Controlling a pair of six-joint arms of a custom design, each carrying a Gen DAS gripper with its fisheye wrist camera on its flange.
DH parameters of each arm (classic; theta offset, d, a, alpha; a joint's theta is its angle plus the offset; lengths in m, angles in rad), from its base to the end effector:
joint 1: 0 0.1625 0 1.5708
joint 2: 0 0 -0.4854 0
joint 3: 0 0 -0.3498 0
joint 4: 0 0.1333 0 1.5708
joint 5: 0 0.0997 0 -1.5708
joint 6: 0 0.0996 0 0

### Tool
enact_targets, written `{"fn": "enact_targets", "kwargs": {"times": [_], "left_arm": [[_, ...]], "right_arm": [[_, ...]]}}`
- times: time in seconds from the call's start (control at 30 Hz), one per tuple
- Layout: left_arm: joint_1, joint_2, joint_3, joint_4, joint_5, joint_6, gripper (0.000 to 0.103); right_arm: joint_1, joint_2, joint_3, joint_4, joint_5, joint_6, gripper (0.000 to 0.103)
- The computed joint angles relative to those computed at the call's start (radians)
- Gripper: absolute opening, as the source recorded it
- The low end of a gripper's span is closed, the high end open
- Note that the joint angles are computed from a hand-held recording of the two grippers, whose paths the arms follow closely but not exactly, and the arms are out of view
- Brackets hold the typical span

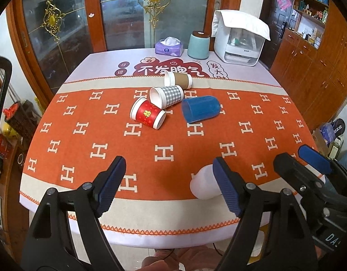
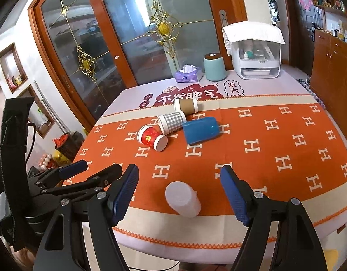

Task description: Flip cup upside down

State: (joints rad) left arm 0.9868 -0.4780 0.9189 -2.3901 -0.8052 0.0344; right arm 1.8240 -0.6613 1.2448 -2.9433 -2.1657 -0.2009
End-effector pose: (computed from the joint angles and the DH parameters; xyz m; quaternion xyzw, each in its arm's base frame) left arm -0.3090 -0.8345 0.2066 0.2103 0.8892 -0.2675 0.3057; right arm 0.2764 -0.7587 0.2805 0.0889 -0.8854 0.3744 0.2609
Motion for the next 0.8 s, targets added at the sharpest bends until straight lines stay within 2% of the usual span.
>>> {"fn": "enact_targets", "kwargs": {"times": [0.8], "left_arm": [[0.008, 0.054, -0.092, 0.069, 0.004, -0.017, 0.077]], "right_arm": [[-0.02, 0.007, -0.023, 0.026, 0.004, 0.014, 0.077]]}}
